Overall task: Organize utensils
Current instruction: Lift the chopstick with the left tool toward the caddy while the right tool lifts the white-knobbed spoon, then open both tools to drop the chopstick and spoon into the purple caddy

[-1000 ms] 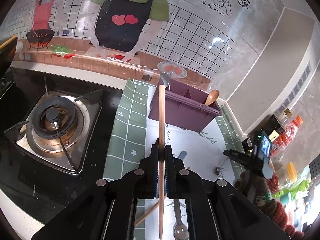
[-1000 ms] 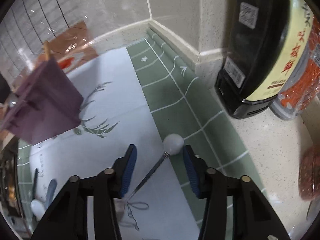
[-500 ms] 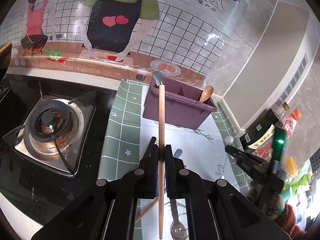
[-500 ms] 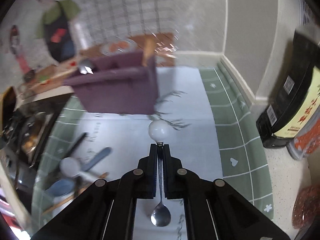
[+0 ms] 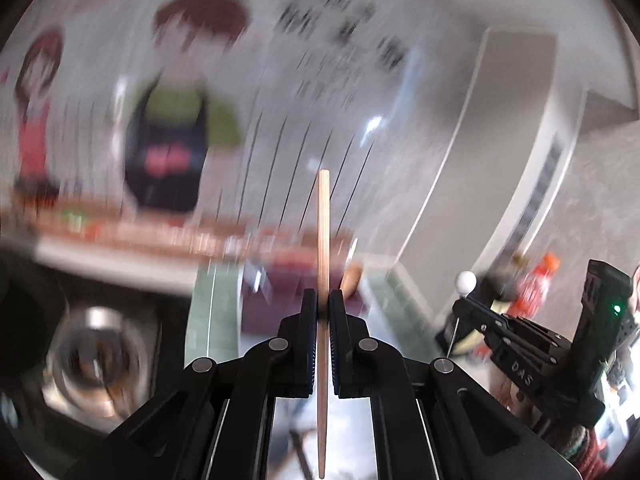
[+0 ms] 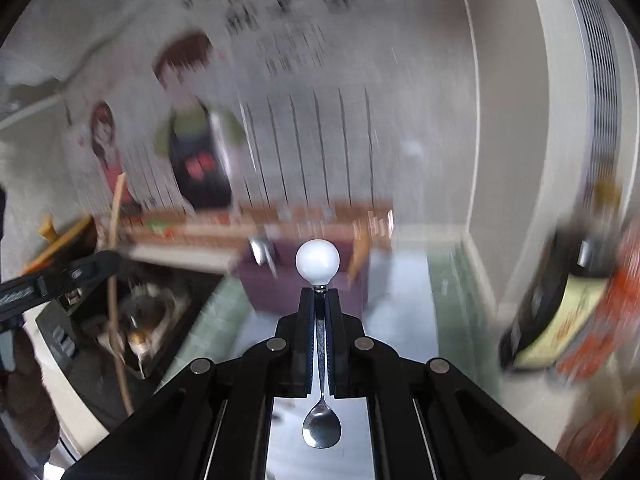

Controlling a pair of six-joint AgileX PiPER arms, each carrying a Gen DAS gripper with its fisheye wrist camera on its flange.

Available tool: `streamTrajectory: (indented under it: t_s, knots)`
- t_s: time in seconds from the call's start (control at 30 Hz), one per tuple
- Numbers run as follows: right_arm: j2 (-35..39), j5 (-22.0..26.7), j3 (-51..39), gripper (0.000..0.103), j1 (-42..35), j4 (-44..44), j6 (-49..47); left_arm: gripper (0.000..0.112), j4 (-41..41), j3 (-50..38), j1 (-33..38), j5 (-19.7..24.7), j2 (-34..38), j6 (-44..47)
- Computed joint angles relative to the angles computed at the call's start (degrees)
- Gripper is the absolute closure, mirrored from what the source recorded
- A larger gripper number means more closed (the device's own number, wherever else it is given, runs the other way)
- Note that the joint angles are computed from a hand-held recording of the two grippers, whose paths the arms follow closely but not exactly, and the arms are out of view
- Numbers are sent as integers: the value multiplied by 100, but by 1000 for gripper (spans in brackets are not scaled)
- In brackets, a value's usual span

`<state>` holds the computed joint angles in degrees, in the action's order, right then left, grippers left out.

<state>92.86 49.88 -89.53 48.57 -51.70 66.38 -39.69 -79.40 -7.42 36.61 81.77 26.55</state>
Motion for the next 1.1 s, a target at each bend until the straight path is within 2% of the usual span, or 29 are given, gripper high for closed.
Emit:
streamTrajectory:
  t_s: [0.1,0.23,0.33,0.53,0.57,0.73,0.87,0.97,1.03,1.1]
  knots:
    - [284,126,-1053,98,-36,-251,-540,107,440,-856,-280,-335,282,-316]
    - [830,-61,-2196,98,-333,-317,-988,107,1217,-1787,-614,-922,941,-889]
    - [1124,-448,-2494,98,-663,-229,-986,107,1379,-2185,-676,-1297,1437,-1015]
    - [1957,-946,-2833,98,-1220,-135,-848,107,1053,-3052,-510,-1535,2717,-982]
    - [2101,-999,-2884,98,-1301,-74,-858,107,1050,-3165,-507,-1556,2913,-1004]
    - [2904,-1192,-3467,98,-1653,720,-1315,107,1413,-4514,-467,-1019,4239,-1635]
    - [3321,-1383,-3574,98,-1760,808,-1319,107,1791,-5116,-536,-869,4873,-1933]
    - [3603,-1406,-3697,98,-1843,1004,-1441,107,1874,-5290,-582,-914,5174,-1927]
    - [3741,-1342,-3723,98,-1848,993,-1450,107,1766,-5455,-577,-776,5360,-1848]
    - [3788,-1370,-3584,98,-1885,1111,-1501,107,1724,-5157,-620,-957,5296,-1675]
